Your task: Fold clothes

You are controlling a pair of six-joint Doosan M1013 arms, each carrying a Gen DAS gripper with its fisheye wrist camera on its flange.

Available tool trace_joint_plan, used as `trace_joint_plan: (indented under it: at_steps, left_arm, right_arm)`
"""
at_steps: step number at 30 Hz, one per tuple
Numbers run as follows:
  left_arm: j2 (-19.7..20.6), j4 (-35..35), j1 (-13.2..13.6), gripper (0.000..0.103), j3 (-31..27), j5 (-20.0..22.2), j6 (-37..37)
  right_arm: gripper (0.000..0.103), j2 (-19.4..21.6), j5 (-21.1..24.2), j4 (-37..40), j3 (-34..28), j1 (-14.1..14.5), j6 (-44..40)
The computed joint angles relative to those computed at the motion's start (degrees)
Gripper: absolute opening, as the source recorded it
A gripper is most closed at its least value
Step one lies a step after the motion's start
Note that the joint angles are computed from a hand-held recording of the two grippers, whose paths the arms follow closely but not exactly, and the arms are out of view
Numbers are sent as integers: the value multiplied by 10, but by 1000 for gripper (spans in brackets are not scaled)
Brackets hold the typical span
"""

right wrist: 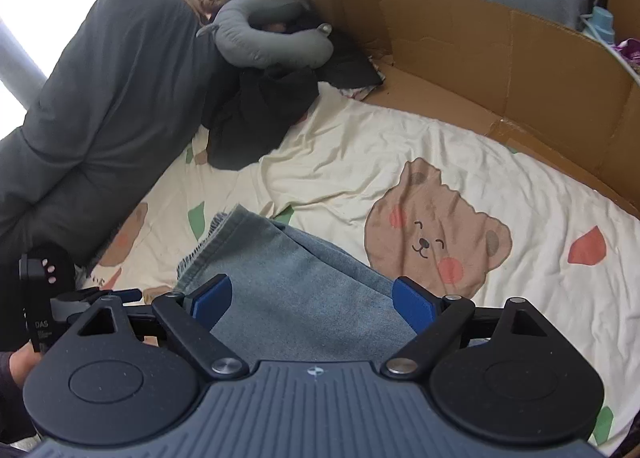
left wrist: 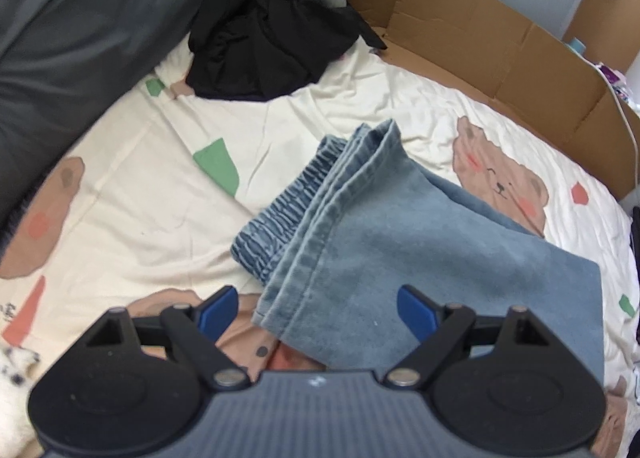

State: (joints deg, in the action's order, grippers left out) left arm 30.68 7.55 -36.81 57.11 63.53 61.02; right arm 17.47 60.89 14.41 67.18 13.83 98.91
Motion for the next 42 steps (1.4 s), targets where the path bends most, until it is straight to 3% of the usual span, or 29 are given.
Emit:
trace_joint_plan:
  at_steps: [7, 9, 17, 20, 23, 31, 34, 38, 42]
  left_arm:
    - [2, -4, 4, 88, 15, -37, -9]
    - [-1, 3, 5, 88, 25, -52, -22]
    - [-21, 11, 14, 86, 82, -95, -94]
    - [-35, -34, 23, 86, 117, -149, -87]
    - [-34, -62, 29, 81, 130, -160, -100]
    - [-41, -177, 48, 68, 168, -232, -61]
    - [-43, -196, 52, 62, 175, -249, -44]
    - [-47, -215, 54, 58, 186, -267, -36]
    - [-51, -227, 56, 53, 194, -277, -37]
  right_arm:
    - [81, 15, -40, 34, 10, -9, -71]
    - [76, 26, -34, 45, 6, -10, -86]
    - [74, 81, -4, 74, -42, 5, -183]
    - [74, 104, -6, 83, -62, 14, -213]
    - [74, 128, 6, 94, -85, 22, -235]
    - [72, 211, 81, 98, -199, 40, -320]
    - [68, 242, 123, 95, -253, 41, -347]
    - [53, 283, 190, 83, -326, 42, -385]
    - [51, 317, 236, 91, -390, 42, -399]
